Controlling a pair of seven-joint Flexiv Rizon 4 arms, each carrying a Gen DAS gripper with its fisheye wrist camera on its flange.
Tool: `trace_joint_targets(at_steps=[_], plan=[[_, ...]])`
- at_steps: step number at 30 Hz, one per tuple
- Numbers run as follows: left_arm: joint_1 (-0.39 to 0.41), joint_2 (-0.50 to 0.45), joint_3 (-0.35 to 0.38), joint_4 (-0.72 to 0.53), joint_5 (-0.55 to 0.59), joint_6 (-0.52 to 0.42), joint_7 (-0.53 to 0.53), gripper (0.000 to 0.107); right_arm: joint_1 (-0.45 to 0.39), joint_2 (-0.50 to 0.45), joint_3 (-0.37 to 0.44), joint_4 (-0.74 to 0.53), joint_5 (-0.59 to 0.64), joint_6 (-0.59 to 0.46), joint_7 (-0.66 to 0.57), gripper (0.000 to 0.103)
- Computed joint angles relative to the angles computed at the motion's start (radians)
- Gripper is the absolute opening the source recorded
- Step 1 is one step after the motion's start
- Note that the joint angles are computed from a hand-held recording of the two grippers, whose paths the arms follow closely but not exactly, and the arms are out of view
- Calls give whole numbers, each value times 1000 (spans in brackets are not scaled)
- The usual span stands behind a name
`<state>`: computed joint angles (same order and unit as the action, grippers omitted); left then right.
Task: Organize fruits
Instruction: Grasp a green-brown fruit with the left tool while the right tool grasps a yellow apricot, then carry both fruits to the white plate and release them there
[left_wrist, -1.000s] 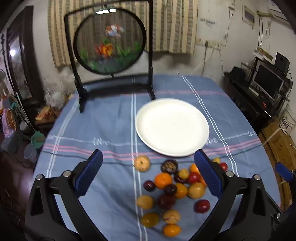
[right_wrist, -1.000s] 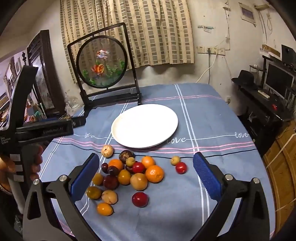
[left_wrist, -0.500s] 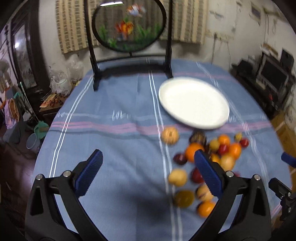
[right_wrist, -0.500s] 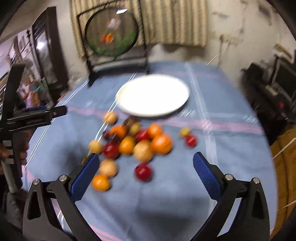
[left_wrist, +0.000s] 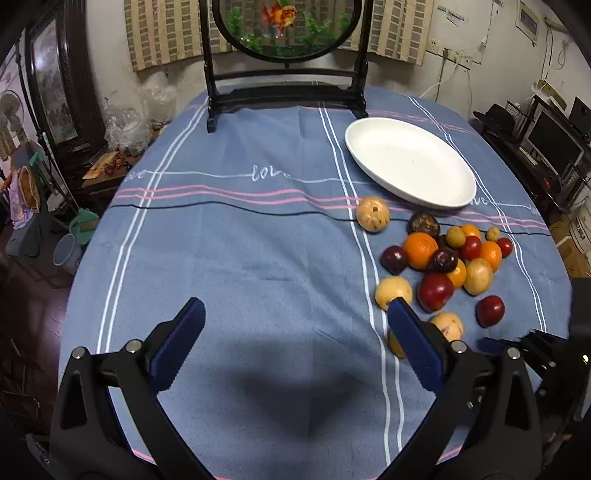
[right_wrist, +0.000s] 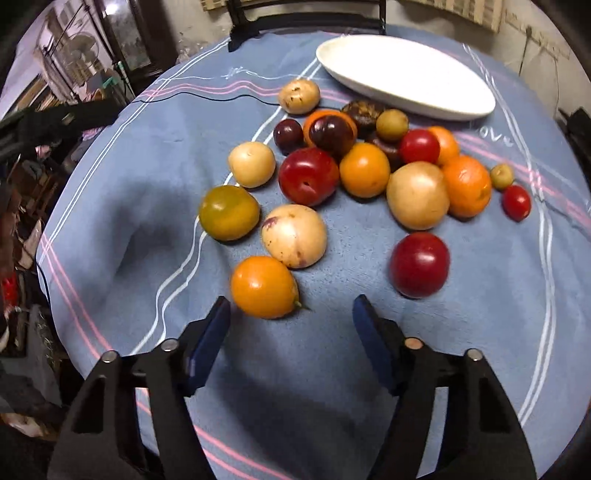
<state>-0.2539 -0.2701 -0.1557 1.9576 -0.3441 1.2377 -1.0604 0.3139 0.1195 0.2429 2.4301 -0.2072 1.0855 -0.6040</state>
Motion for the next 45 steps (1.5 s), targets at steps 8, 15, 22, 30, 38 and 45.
trace_joint_targets(at_steps=[8, 15, 22, 30, 38, 45], plan=[[-4, 1, -73, 31, -93, -56, 211, 100, 18, 70, 14, 25, 115, 35, -83, 36], [-43, -53, -86, 34, -101, -48, 352, 93, -30, 204, 26, 96, 95, -20, 51, 36], [-53, -129, -71, -41, -53, -116, 317, 80, -21, 238, 21, 120, 107, -9, 88, 35], [-46, -157, -88, -83, -84, -230, 305, 38, -29, 208, 9, 114, 86, 6, 82, 35], [-32, -101, -82, -49, -137, -223, 318, 38, -23, 108, -16, 77, 131, 67, 41, 39], [-24, -64, -68, -22, -173, -222, 333, 38, -63, 43, -15, 81, 18, 116, 80, 36]])
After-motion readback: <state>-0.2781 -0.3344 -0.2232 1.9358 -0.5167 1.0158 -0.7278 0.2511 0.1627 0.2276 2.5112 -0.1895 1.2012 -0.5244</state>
